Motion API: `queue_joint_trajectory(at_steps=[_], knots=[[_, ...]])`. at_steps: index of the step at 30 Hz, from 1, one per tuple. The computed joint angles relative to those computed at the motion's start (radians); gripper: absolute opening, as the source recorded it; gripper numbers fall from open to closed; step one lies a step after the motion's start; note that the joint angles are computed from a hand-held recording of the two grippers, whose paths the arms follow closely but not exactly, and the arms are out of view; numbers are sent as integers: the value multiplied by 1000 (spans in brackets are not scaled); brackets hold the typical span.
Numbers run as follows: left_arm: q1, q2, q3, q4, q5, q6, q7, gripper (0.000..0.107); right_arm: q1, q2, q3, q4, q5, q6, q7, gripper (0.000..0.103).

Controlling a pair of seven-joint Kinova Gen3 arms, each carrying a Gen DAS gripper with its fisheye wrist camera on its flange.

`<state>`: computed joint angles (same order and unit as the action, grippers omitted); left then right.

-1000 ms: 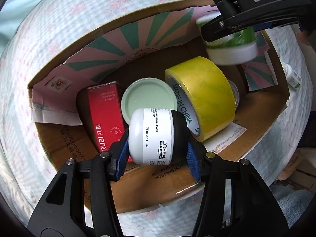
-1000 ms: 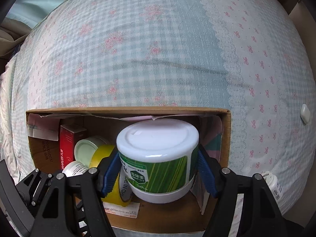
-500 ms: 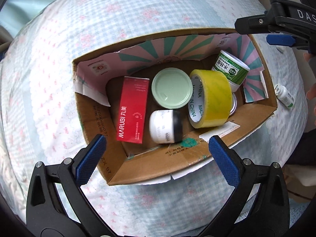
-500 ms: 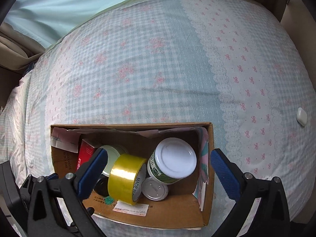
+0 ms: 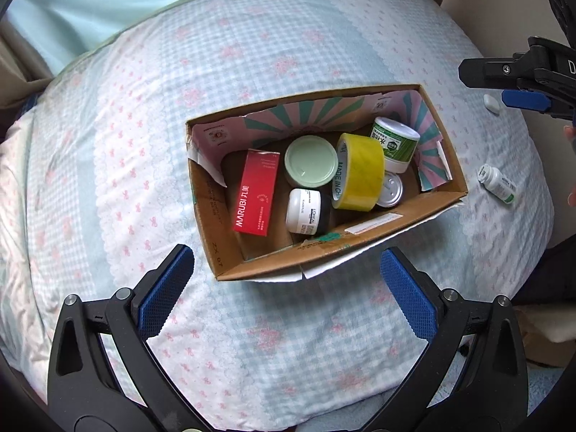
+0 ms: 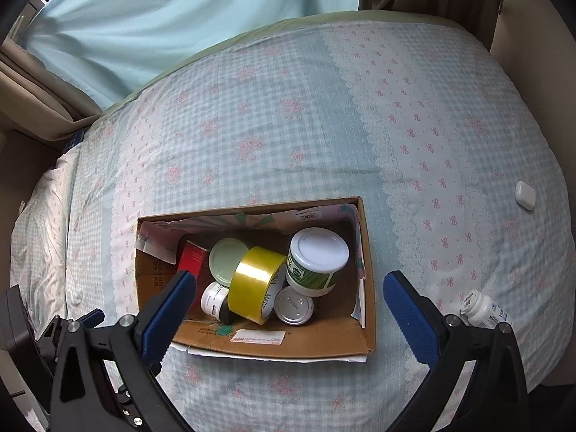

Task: Organize rigid objects
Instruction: 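Move both tools away from the box toward the pill bottle and earbud case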

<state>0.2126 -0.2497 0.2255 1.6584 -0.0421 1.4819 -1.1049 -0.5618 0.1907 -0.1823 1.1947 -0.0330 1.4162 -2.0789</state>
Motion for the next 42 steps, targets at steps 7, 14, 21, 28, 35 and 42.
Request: queue_joint_trajectory(at_steps=[7,14,21,28,35,42], knots=[[212,-8,-20,-122,-106,85,159,103,258,-125,-288,18,51,44,-20,103],[258,44,118,-291,-196,134,290,103,583,-243,-460,16,-11,150,150,103],[415,246,280,-513,-409,255,540,103,907,-336,-445,16,-130,214,435,103],[693,570,255,-836,-628,429,726,103,1205,-196,-554,-83,-96,259,719,103],[694,863,392,-1150,-632,480,990,103,1263,56,-636,-207,19,237,1004,103],[719,936,189,-1122,-398,321,1273,103,1220,221,-602,-223,90,188,1284,103]])
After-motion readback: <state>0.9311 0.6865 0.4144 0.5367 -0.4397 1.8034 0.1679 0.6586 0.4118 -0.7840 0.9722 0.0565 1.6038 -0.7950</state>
